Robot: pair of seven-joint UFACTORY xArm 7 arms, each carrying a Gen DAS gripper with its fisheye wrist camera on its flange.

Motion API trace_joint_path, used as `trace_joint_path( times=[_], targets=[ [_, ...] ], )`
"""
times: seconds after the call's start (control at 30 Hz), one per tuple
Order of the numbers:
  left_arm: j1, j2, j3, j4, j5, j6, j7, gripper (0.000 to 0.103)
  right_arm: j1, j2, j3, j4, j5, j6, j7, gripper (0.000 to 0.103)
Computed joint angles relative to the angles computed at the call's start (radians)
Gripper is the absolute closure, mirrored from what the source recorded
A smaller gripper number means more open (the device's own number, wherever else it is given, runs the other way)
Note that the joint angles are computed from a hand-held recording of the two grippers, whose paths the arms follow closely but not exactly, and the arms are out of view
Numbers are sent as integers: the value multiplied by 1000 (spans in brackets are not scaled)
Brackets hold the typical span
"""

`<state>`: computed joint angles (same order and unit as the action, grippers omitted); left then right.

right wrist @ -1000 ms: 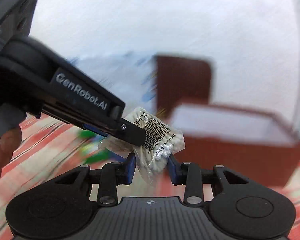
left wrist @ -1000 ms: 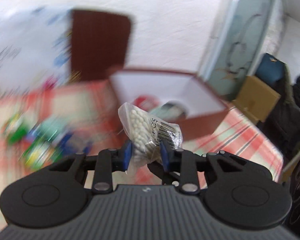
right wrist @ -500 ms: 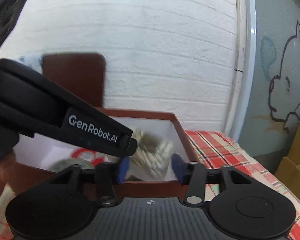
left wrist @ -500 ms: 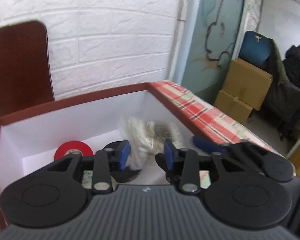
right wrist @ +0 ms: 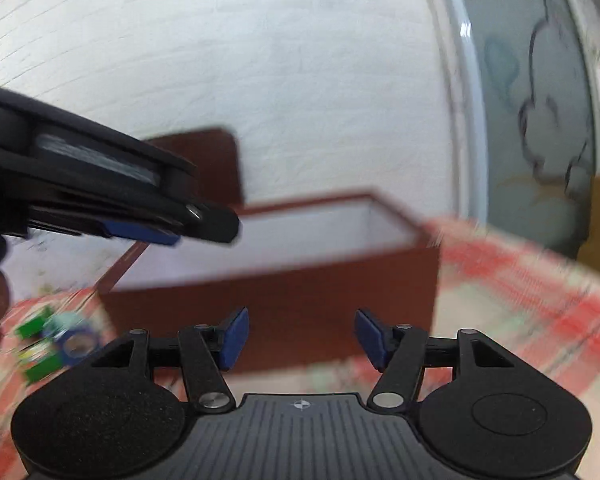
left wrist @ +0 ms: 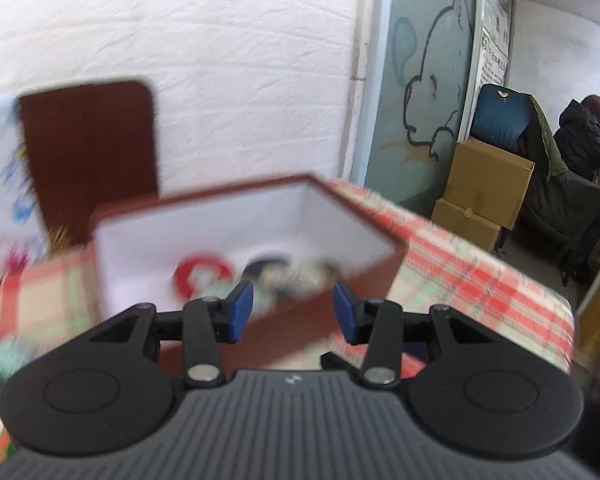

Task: Organize objects
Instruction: 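Return the left gripper to the table and grasp the green box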

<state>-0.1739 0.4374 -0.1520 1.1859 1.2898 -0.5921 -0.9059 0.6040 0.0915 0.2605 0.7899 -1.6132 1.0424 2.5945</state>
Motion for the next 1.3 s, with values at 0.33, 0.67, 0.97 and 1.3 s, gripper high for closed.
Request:
trace_joint_path(
  times=[0.33, 0.67, 0.97, 1.3],
  targets=[
    [73, -62, 213, -313, -391, 176, 303, 56, 33, 246, -45, 284, -27, -296, -262, 41],
    [-13, 145, 348, -223, -895, -43, 596, 28, 97, 453, -165, 602, -41, -428, -470, 46],
    [167, 164, 182, -211, -853, -71, 609, 28, 89, 708, -234, 983, 149, -544, -831, 34],
    [260, 163, 71, -226, -889, -61, 687, 28, 209, 615, -361, 837, 174, -592, -782, 45]
  ],
)
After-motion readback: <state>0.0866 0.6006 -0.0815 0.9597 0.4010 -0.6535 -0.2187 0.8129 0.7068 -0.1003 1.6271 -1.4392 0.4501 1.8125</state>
